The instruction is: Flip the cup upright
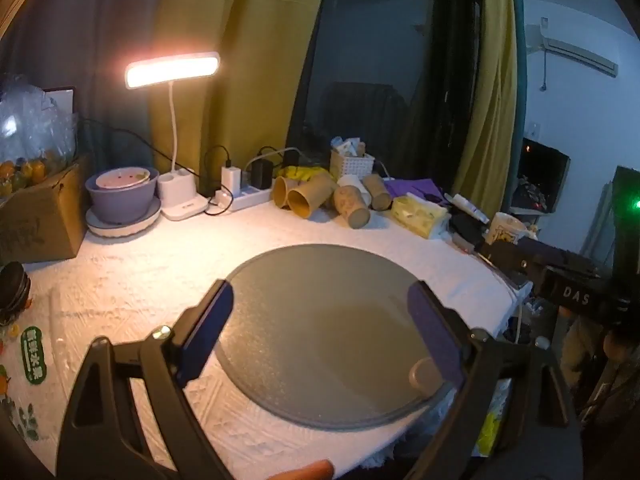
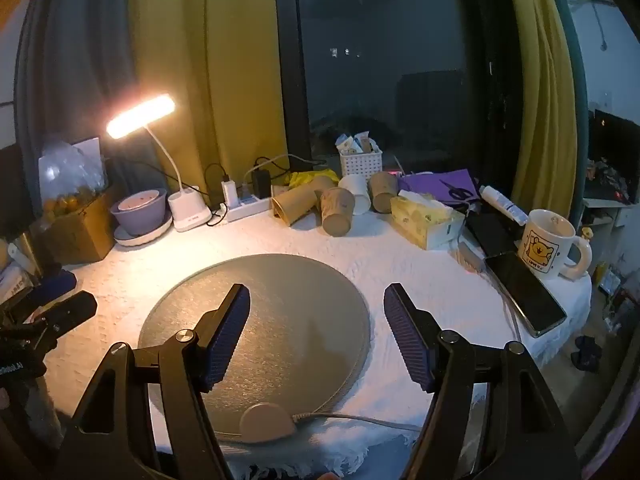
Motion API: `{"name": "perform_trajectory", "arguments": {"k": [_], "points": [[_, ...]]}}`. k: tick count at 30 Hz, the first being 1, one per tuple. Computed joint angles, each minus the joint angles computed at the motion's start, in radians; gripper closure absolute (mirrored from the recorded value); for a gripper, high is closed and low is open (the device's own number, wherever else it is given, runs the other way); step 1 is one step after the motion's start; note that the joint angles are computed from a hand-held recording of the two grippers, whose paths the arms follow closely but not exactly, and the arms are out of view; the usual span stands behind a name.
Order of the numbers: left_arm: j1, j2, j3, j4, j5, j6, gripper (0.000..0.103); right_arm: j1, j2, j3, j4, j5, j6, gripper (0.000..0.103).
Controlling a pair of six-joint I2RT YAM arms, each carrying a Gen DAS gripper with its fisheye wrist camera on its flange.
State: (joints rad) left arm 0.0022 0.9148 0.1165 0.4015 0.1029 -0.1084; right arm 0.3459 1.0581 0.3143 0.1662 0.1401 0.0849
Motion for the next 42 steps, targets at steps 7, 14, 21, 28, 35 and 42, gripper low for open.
{"name": "perform_trajectory", "arguments": {"k": [7, 14, 21, 28, 35, 42], "points": [[0.022, -0.092, 0.038, -0.154, 0.024, -0.024, 0.013, 0.045, -0.049, 0.019, -0.07, 0.044, 0.017, 0.03], [0.013, -0.133, 0.037, -0.188, 0.016, -0.031, 0.013, 0.056, -0.075, 0.024, -0.083, 0.045, 0.009, 0.03], [0.022, -0.123, 0.063, -0.209, 0.029, -0.028, 0.013, 0.067, -0.076, 0.017, -0.072, 0.057, 0.012, 0.03], [0.011, -0.119, 0.065, -0.209, 0.022, -0.032, 0.013, 0.055, -0.078, 0.016, -0.071, 0.045, 0.005, 0.03], [0.003, -0.123, 0.056, -0.201, 0.014, -0.035, 0.013, 0.059, -0.075, 0.015, -0.067, 0.05, 0.008, 0.03], [-0.003, -0.123, 0.056, -0.202, 0.008, -0.037, 0.013, 0.055, -0.078, 0.013, -0.067, 0.045, 0.005, 0.03]]}}
